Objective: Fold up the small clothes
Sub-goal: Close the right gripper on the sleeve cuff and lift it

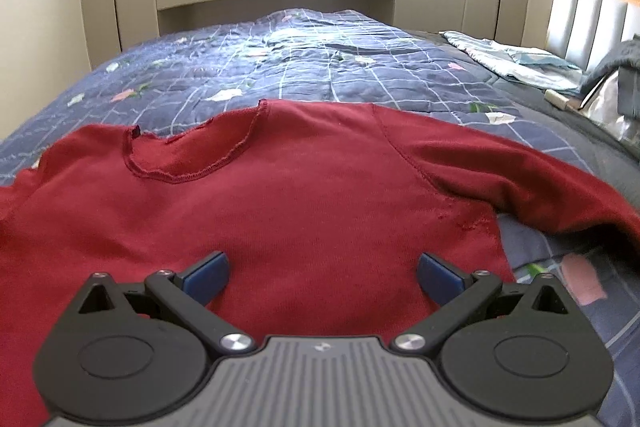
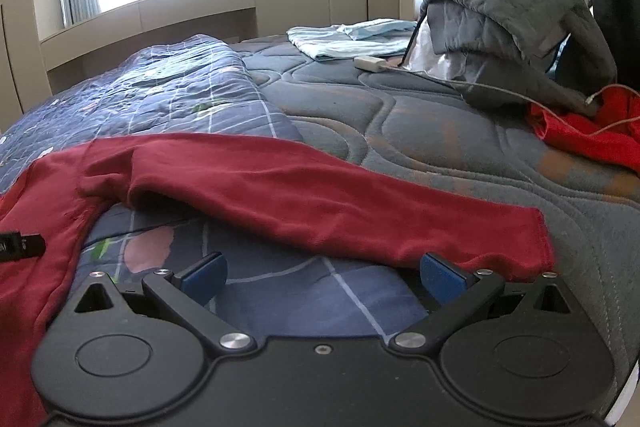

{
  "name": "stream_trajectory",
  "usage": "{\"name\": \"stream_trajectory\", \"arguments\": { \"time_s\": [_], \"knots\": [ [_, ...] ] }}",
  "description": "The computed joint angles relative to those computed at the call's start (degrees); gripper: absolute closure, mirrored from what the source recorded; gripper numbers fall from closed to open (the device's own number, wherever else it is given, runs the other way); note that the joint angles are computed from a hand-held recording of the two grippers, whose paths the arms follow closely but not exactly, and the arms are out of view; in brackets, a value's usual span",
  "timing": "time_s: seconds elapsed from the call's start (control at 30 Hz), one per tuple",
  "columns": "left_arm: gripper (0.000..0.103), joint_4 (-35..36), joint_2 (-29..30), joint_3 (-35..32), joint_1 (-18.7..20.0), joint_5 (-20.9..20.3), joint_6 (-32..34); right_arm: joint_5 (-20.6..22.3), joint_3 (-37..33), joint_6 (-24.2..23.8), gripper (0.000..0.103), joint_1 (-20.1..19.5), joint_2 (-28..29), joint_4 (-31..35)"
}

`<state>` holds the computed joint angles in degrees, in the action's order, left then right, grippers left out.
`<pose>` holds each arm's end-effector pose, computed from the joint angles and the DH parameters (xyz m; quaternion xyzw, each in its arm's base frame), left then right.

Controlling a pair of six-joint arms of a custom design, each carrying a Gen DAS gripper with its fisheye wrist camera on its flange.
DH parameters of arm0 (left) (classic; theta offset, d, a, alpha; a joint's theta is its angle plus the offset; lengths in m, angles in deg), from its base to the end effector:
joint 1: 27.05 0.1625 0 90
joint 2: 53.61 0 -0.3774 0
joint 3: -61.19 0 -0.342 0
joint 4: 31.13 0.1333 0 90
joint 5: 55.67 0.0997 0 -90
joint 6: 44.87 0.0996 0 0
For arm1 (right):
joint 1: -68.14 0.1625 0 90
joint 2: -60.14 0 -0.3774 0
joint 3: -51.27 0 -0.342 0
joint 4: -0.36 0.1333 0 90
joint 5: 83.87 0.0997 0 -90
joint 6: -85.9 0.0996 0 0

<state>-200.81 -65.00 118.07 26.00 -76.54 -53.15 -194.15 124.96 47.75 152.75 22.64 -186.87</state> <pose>-0.2472 -0.7052 0.0198 0.0333 0.8039 -0.4320 0.4075 0.0321 -0.7116 0.2323 0.1534 -0.8388 0.4080 0.3263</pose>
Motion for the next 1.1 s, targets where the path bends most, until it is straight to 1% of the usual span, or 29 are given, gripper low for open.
{"name": "stream_trajectory", "arguments": {
  "time_s": [0.2, 0.53, 0.6, 0.7, 0.83, 0.97, 1.1],
  "knots": [
    [0.0, 1.62, 0.11, -0.18, 0.12, 0.35, -0.83, 0.9, -0.03, 2.2, 0.0, -0.57, -0.43, 1.56],
    [0.0, 1.32, 0.44, -0.41, 0.0, 0.76, -0.27, -0.77, -1.04, 3.77, 0.0, -0.29, 0.04, 2.28],
    [0.0, 1.32, 0.46, -0.43, 0.0, 0.81, -0.23, -0.52, -1.03, 5.0, 0.0, -0.44, -0.24, 2.57],
    [0.0, 1.29, 0.48, -0.46, 0.01, 0.8, -0.18, 0.0, -1.19, 9.05, 0.0, -0.94, -0.95, 3.51],
    [0.0, 1.16, 0.52, -0.51, 0.03, 0.76, -0.07, -1.05, -3.16, 13.47, 0.0, -1.22, -0.87, 5.54],
    [0.0, 1.19, 0.47, -0.47, 0.04, 0.65, -0.2, -3.08, -4.96, 14.13, 0.0, -0.94, 0.09, 4.9],
    [0.0, 1.08, 0.35, -0.29, 0.07, 0.45, -0.32, -4.17, -6.16, 14.02, 0.0, -0.8, 0.77, 4.56]
  ]
}}
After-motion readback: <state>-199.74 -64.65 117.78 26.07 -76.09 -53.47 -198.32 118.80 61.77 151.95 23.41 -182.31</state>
